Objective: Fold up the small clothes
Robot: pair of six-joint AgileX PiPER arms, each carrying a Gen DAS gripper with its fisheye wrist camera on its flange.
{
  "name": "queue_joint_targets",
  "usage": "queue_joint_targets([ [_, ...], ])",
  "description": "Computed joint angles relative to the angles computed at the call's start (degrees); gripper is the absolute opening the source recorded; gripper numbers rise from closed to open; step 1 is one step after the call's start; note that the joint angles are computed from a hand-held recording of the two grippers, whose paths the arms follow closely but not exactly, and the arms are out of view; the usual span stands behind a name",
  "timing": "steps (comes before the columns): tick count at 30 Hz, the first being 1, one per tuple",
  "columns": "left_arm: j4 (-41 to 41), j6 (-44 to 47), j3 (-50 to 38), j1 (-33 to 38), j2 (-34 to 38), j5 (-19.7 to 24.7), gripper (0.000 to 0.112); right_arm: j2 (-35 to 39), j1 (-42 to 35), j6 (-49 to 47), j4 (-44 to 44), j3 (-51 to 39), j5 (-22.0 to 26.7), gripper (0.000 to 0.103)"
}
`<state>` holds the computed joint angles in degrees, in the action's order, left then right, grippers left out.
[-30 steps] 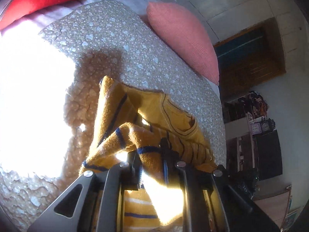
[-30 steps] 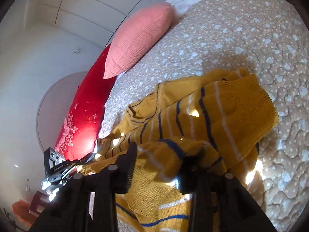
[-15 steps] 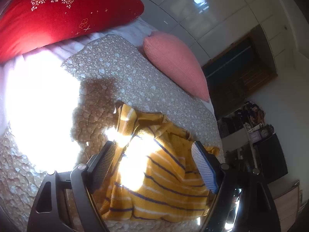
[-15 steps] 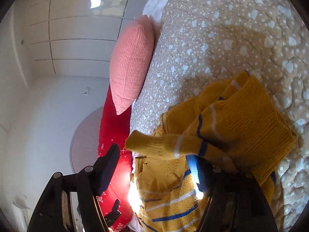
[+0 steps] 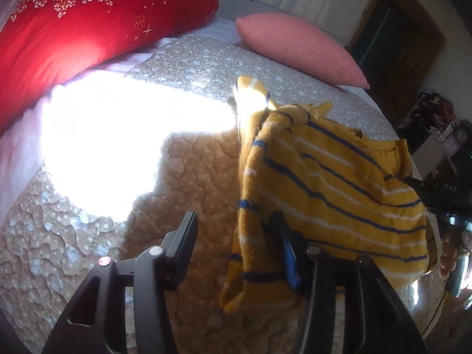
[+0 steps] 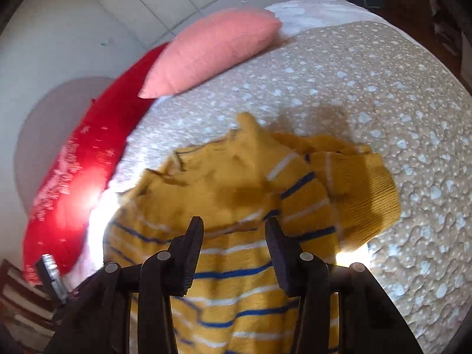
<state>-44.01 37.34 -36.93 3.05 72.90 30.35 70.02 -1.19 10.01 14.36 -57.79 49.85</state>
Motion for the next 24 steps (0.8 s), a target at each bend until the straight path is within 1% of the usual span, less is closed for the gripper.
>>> queue_joint_targets([
  [1, -4.03, 4.36, 0.15, 2.59, 0.46, 2.30, 0.050, 1.98, -0.15, 2.69, -4.09, -0.23, -0.51, 0.039],
  [2, -7.29, 7.80, 0.02, 5.06, 0.90, 4.99, 0.050, 2.34, -0.82, 6.06, -6.94, -0.12, -1.34, 0.015],
  [3, -9.50, 10.60, 0.18, 7.00, 1.20, 6.83, 0.050, 1.83, -0.96, 11.29, -9.66, -0.31, -1.54, 0.005],
  [4, -10.88, 12.54, 0.20, 8.51, 1.72, 8.20, 0.050, -0.03, -0.57, 16.27, -11.46, -0.07, -1.94, 0.005],
  [5, -12.02, 14.13, 0.05, 9.80, 2.74, 9.71, 0.050, -2.52, 0.82, 19.47, -12.20, 0.51, -3.06, 0.012],
  [6, -12.60, 14.90, -0.25, 10.94, 3.83, 11.33, 0.050, -4.18, 3.21, 20.40, -11.42, 0.27, -3.62, 0.012],
  [7, -13.16, 15.15, -0.12, 11.64, 4.23, 12.36, 0.050, -4.49, 6.48, 20.25, -10.18, -0.93, -3.55, 0.012],
  [9, -13.99, 16.00, -0.05, 12.92, 4.93, 13.64, 0.050, -1.65, 16.56, 23.44, -12.47, -5.12, -3.19, 0.012],
  [11, -13.12, 14.82, 0.81, 12.24, 3.23, 12.77, 0.050, 4.79, 24.12, 22.81, -12.32, -10.50, -2.02, 0.012],
  [13, -12.48, 14.21, 2.06, 10.85, 1.50, 10.60, 0.050, 12.78, 29.86, 23.34, -13.93, -16.41, -1.44, 0.012],
  [16, -12.14, 14.08, 3.04, 9.94, 0.15, 9.13, 0.051, 27.07, 34.66, 24.72, -16.44, -27.46, 1.53, 0.012],
  [17, -12.67, 14.77, 3.35, 10.45, 0.06, 9.48, 0.052, 31.52, 35.88, 26.52, -18.90, -31.77, 2.87, 0.015],
  [18, -13.24, 15.50, 3.44, 11.12, 0.25, 10.13, 0.052, 35.20, 37.12, 27.54, -21.20, -36.11, 4.32, 0.015],
  [19, -13.71, 15.98, 3.56, 11.67, 0.38, 10.72, 0.052, 38.74, 37.83, 26.38, -21.47, -40.72, 6.12, 0.015],
  [21, -14.02, 16.22, 3.74, 12.16, 0.31, 11.33, 0.052, 45.38, 39.62, 25.62, -23.97, -51.13, 12.15, 0.015],
  [24, -13.49, 15.38, 3.78, 11.81, -0.14, 11.20, 0.052, 51.60, 42.31, 21.22, -27.09, -62.57, 18.75, 0.015],
])
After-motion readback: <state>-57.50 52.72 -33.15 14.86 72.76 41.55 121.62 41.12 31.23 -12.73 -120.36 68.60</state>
